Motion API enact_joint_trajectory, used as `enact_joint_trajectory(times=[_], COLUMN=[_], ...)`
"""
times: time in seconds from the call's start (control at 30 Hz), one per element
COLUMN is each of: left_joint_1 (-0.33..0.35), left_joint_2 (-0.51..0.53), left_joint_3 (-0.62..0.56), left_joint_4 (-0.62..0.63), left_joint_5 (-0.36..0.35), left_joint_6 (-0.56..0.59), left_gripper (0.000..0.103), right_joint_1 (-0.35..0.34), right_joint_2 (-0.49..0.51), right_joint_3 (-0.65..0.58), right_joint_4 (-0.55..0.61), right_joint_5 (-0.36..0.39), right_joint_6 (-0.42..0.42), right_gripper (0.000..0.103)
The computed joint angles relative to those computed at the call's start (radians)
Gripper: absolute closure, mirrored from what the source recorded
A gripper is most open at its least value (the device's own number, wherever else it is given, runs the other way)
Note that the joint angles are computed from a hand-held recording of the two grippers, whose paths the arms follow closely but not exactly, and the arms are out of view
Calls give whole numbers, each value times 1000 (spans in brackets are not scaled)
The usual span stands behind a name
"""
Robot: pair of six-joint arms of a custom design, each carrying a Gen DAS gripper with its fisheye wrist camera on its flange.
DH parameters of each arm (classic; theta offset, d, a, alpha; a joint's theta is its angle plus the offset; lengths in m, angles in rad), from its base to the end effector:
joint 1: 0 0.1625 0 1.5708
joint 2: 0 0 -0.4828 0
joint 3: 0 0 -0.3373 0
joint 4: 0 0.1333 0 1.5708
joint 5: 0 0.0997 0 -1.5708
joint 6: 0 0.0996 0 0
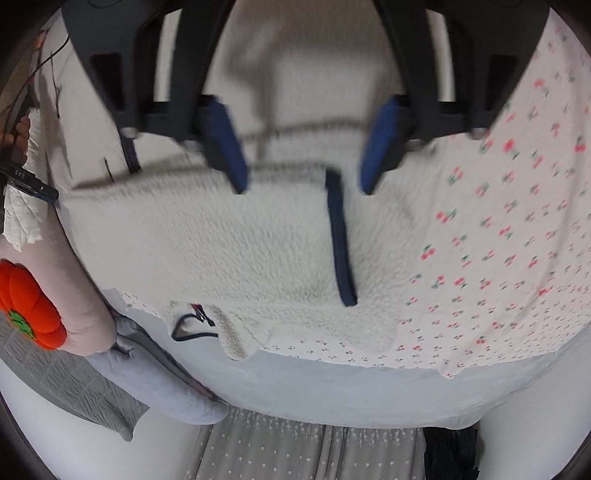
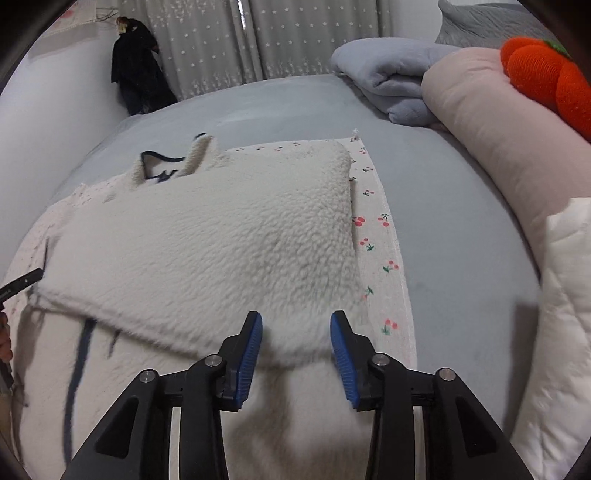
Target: Fold large clothes
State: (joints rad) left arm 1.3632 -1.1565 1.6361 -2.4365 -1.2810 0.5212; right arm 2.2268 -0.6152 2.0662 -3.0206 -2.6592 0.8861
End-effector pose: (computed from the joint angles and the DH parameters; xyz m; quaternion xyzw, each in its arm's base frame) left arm 0.0301 -0.6419 0.3979 0.3202 0.9172 -0.1654 0.1696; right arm 0.3616 -0.3959 0.0599 -0.0979 -0.8499 0.3604 0.3717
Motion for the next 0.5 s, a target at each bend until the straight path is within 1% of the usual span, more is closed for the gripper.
enact_joint_trajectory(times=[0.03, 0.1, 0.13, 0.17, 0.23, 0.3, 0.4, 0.5], left_joint_1=[2, 3, 4, 8, 19, 32, 60, 114], left_joint_2=[-31, -83, -114, -136, -179, -217, -276, -309], left_joint_3=[5, 14, 21, 23, 20, 17, 32, -1], left_joint_4=[38, 104, 136, 162, 232, 303, 357, 492], left_joint_5=[-10, -9, -2, -1, -5, -4, -7, -63], left_joint_6=[2, -1, -10, -17, -35, -51, -73, -110], left_gripper=[31, 26, 22, 21, 20, 20, 20, 20], right_joint_1=[23, 83, 108, 143, 190, 247, 324, 385], right_joint_2=[-14, -45, -58, -75, -95, -112, -111, -79], right_joint_3=[3, 15, 26, 47, 76, 106, 140, 167], right_joint_4=[40, 113, 129, 134, 128, 118, 96, 22], right_joint_5=[9, 24, 33, 50, 75, 110, 149, 190], right_joint_6=[38, 119, 150, 192, 251, 318, 410, 470], right_gripper=[46, 40, 37, 36, 30, 27, 27, 26])
